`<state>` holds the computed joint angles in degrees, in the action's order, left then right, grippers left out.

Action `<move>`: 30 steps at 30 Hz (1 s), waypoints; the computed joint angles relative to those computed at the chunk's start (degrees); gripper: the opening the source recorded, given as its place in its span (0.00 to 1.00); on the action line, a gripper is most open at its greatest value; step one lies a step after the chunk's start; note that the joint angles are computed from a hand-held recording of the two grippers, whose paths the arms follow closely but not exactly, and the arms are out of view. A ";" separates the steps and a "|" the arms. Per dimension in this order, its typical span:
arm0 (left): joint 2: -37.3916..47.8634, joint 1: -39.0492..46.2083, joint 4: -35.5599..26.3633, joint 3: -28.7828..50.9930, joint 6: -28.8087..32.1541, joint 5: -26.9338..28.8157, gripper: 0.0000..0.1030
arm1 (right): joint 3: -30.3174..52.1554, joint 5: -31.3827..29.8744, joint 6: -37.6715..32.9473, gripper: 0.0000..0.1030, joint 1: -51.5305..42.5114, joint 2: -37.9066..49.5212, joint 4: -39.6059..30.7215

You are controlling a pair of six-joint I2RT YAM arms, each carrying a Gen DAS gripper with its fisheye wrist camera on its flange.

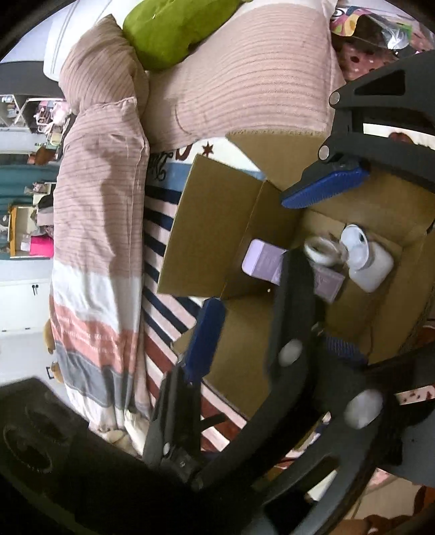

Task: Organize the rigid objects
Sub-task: 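Place the tape roll into the cardboard box and open the right gripper, then grasp the white charger block with the right gripper and lift it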

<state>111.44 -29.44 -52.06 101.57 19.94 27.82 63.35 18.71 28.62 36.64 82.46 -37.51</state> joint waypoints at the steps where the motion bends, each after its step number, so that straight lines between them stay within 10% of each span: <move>1: -2.26 1.75 1.49 -2.34 0.28 0.54 0.78 | 0.46 0.44 0.10 0.70 0.58 0.31 0.18; 5: -8.42 7.94 4.63 -8.20 1.22 1.84 0.79 | 3.77 5.41 -0.12 0.94 4.07 3.11 1.26; 19: -18.52 37.05 17.25 -28.61 7.18 8.89 0.85 | 28.71 4.56 -3.87 0.97 18.78 25.84 4.95; 25: -16.14 42.20 22.13 -35.01 9.44 10.14 0.85 | 32.41 -1.47 1.48 0.71 19.33 34.62 5.15; 30: -14.51 42.99 24.46 -38.11 10.77 10.32 0.85 | 33.40 6.68 11.58 0.47 19.40 41.23 -1.75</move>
